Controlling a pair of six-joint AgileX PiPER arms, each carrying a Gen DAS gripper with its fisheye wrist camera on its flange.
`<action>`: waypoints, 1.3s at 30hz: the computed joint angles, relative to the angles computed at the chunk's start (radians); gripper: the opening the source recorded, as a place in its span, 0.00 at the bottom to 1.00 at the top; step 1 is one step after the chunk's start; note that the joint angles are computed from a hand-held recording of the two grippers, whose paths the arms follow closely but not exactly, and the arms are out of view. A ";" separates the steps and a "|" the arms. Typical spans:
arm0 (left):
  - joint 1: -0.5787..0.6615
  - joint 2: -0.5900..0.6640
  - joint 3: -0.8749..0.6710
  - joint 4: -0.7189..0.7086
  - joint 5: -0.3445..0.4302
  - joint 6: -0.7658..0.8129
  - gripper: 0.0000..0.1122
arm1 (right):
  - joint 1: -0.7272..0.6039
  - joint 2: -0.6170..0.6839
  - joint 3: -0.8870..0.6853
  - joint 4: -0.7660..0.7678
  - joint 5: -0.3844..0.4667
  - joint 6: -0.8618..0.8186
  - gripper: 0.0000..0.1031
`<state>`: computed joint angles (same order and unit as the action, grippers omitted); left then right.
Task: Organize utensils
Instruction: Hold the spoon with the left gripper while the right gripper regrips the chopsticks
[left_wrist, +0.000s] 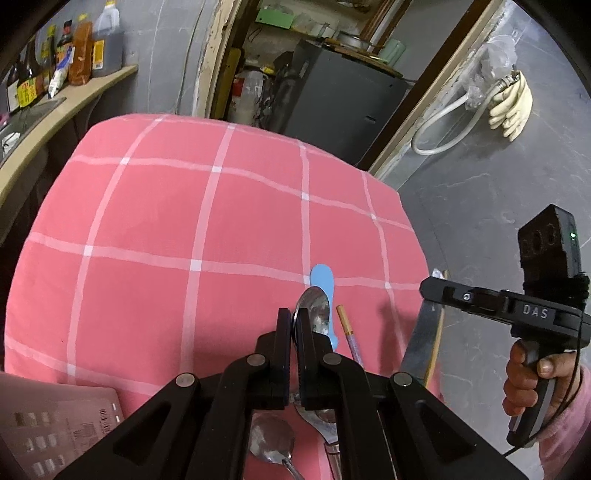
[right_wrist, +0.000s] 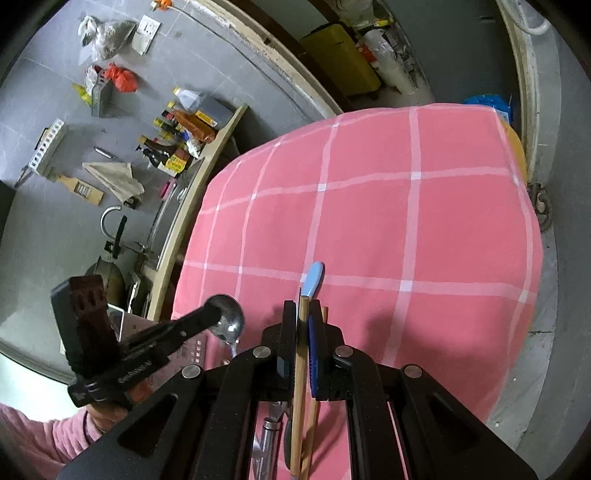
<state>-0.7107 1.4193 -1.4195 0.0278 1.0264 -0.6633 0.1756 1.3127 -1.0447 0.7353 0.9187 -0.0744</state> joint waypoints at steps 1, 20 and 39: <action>-0.001 -0.001 -0.004 0.003 0.004 -0.001 0.03 | -0.004 0.001 -0.006 0.004 0.008 -0.004 0.05; -0.026 -0.036 -0.002 0.015 0.028 -0.020 0.03 | -0.058 0.065 -0.088 0.038 0.103 -0.041 0.06; 0.031 0.082 0.024 -0.007 0.041 -0.066 0.03 | 0.054 0.236 -0.170 -0.160 0.043 0.077 0.22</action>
<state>-0.6796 1.5008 -1.3955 0.0211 1.0676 -0.7290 0.2296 1.5491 -1.2147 0.5754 0.9621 0.0021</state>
